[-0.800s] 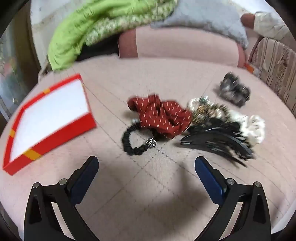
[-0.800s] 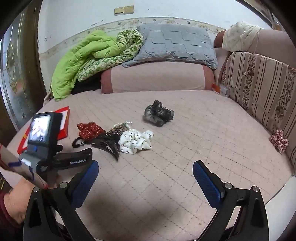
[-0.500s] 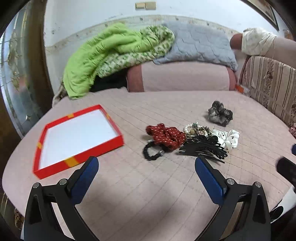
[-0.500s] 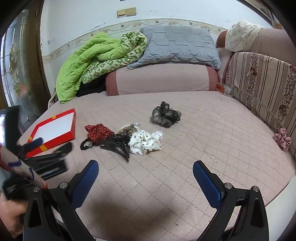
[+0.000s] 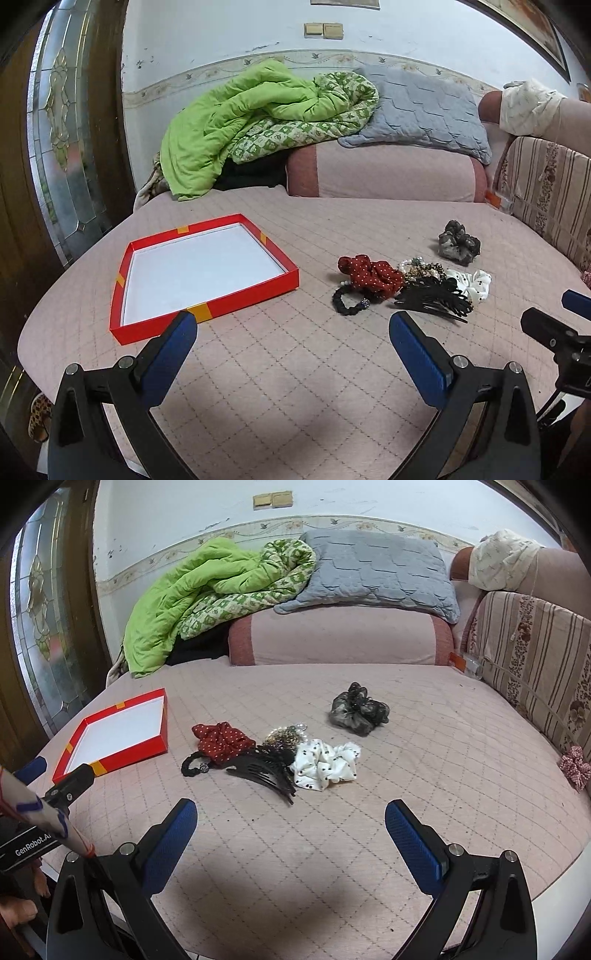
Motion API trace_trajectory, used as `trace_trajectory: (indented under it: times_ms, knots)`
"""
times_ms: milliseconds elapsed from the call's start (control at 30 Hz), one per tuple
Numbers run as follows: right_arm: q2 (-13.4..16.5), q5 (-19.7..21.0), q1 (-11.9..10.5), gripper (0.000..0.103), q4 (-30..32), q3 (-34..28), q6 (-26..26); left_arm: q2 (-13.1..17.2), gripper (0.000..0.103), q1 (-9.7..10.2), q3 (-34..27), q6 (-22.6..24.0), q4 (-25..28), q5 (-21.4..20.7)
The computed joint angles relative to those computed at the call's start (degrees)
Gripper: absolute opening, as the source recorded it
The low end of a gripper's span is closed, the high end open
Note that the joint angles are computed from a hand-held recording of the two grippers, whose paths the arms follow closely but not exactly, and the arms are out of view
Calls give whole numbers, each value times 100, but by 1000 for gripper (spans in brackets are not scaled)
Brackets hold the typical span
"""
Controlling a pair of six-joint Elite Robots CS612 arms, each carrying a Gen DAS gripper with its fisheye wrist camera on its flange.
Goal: Organize jewelry
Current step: 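Move both tools toward the pile of hair accessories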
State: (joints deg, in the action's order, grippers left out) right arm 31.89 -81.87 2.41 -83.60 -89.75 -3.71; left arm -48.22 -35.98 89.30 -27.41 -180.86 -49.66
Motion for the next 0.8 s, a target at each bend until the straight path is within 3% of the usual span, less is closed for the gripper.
trace_trajectory:
  times_ms: [33,133,300,800]
  knots:
    - [3,2,1,103,4,-3,-10,46,103,-11,35,53,-237,54]
    - [3,-1,3,103,5,2,-16,59,103,-8,46,128,-305,65]
    - [-4,16,-9,103,33,7,-1,10,103,17,-69,-47,225,-58]
    - [-8,-2,-3,103,74,14,-46,63,103,-6,-85,-51,180,15]
